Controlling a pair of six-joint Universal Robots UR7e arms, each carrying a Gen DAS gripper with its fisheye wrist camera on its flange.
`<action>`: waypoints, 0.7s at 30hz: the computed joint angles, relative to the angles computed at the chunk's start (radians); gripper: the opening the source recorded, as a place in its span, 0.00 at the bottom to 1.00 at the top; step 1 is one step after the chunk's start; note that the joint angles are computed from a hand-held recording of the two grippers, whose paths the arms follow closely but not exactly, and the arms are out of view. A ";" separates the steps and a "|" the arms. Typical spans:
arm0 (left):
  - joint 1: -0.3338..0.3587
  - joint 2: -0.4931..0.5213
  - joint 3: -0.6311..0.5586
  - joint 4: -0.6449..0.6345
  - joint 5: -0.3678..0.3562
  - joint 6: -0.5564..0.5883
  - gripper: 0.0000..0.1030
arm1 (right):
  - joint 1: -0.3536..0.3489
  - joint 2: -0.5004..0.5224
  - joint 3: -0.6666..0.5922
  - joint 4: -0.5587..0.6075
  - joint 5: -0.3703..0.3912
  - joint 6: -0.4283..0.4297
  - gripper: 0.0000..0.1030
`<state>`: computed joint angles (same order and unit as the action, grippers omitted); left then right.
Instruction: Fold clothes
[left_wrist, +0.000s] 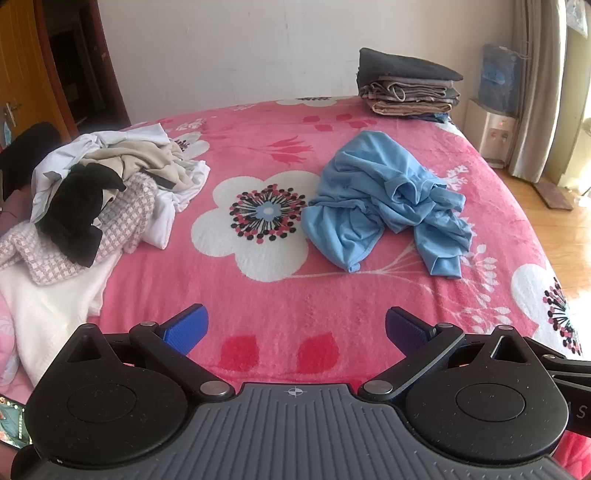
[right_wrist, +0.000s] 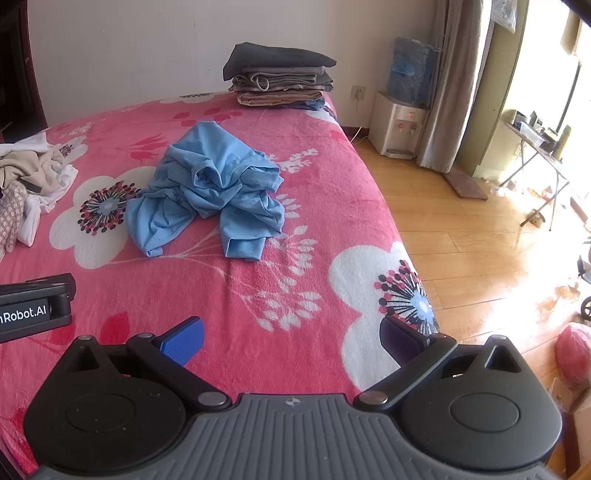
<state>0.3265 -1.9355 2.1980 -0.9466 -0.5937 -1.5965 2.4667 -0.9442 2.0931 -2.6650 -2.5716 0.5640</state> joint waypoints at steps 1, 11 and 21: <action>0.000 0.000 0.000 0.000 -0.001 0.001 1.00 | 0.000 0.000 0.000 0.003 0.001 0.002 1.00; 0.002 -0.001 0.003 0.001 -0.004 0.001 1.00 | -0.002 0.000 -0.002 0.016 0.006 0.015 1.00; 0.008 -0.002 0.008 -0.004 -0.002 0.004 1.00 | -0.005 0.001 -0.003 0.027 0.011 0.025 1.00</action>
